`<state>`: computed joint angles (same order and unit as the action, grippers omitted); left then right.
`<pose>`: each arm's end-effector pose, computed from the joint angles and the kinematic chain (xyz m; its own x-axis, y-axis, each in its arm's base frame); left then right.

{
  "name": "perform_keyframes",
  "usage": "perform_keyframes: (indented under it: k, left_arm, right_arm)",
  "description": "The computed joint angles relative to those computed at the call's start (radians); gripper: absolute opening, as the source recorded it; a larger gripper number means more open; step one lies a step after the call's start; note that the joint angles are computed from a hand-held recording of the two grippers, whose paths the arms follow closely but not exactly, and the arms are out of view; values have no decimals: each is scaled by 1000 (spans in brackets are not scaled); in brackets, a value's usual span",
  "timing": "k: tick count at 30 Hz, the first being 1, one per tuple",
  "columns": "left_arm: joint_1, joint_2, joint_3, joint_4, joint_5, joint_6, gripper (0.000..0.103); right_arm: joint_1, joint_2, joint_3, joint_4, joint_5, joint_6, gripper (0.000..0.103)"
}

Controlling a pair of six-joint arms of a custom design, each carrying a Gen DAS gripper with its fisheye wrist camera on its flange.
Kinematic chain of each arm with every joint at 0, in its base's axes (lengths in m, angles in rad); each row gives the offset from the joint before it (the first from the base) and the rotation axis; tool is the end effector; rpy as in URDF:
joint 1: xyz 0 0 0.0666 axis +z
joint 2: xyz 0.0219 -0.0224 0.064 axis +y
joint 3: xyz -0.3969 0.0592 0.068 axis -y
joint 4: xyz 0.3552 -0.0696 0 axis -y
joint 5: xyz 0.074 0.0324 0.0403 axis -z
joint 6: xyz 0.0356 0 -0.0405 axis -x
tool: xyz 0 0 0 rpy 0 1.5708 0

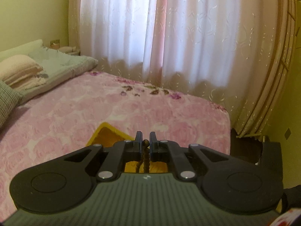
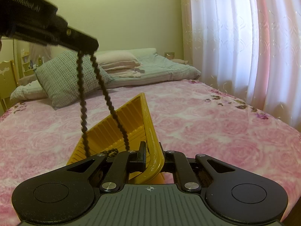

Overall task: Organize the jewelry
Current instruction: 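Lower the hanging necklace into the tray and open the left tool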

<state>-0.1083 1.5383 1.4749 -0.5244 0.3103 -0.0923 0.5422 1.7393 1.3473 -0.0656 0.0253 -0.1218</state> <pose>0.5169 -0.0675 0.4470 -0.5162 0.1444 -0.8442 0.4048 0.9098 -0.0919 0.4992 0.2992 0.3262 -0.4359 -0.1208 -0.8918 -0.4468 0.8893 0.0979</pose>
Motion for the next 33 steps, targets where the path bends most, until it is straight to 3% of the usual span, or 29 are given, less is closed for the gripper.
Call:
perform_keyframes:
  k: [20, 25, 33]
  left_arm:
    - [26, 27, -28, -14, -37, 9, 9]
    - [36, 10, -57, 6, -70, 14, 10]
    - [68, -40, -161, 78, -124, 43, 20]
  right_arm:
    - [-4, 2, -4, 5, -1, 2, 9]
    - [-4, 2, -4, 5, -1, 1, 9]
    - [-4, 2, -3, 4, -1, 0, 9]
